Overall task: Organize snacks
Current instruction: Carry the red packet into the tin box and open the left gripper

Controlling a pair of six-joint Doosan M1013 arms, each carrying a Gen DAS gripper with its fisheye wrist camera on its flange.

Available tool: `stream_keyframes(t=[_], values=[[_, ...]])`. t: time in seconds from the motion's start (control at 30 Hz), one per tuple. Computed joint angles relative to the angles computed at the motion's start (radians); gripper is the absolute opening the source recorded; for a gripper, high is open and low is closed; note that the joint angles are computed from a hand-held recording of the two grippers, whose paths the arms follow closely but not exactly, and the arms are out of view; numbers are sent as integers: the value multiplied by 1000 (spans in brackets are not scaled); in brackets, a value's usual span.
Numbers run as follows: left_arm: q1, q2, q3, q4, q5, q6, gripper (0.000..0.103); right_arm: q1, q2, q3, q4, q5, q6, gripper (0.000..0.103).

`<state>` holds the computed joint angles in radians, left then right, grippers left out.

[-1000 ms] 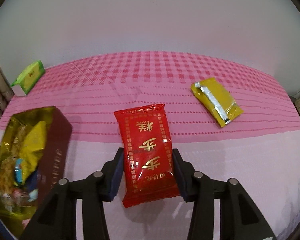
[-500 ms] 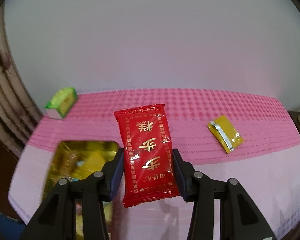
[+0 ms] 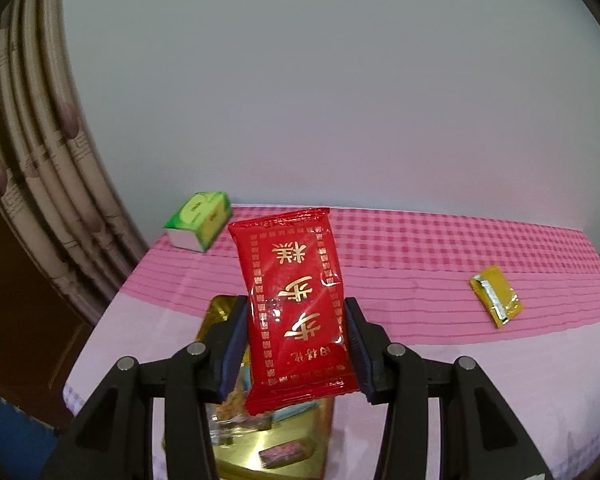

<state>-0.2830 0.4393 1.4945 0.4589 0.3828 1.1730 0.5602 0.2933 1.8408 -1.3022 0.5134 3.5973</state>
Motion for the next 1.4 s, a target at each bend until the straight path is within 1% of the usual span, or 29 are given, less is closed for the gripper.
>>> stream_keyframes(t=[0.33,0.47,0.63,0.8,0.9,0.97,1.07,1.17,1.4], values=[[32,-29,51,66,-4,-72,46,10,0,-8,9,-9,-27,101],[46,-41,83,57,-16,-64,46,13,1,-9,13,-11,-36,101],[66,-55,133,25,-37,-21,46,15,5,-14,31,-16,-59,101],[99,-68,189,-51,-68,62,46,17,9,-19,42,-18,-77,101],[117,-66,209,-73,-71,83,46,18,12,-22,58,-22,-95,101],[125,-59,210,-80,-61,85,46,19,13,-22,65,-24,-103,101],[137,-48,215,-119,-61,116,46,20,17,-25,75,-23,-117,101],[140,-38,216,-152,-63,145,46,20,23,-29,100,-22,-144,101],[129,-6,205,-243,-71,230,46,13,46,-42,180,-29,-226,101]])
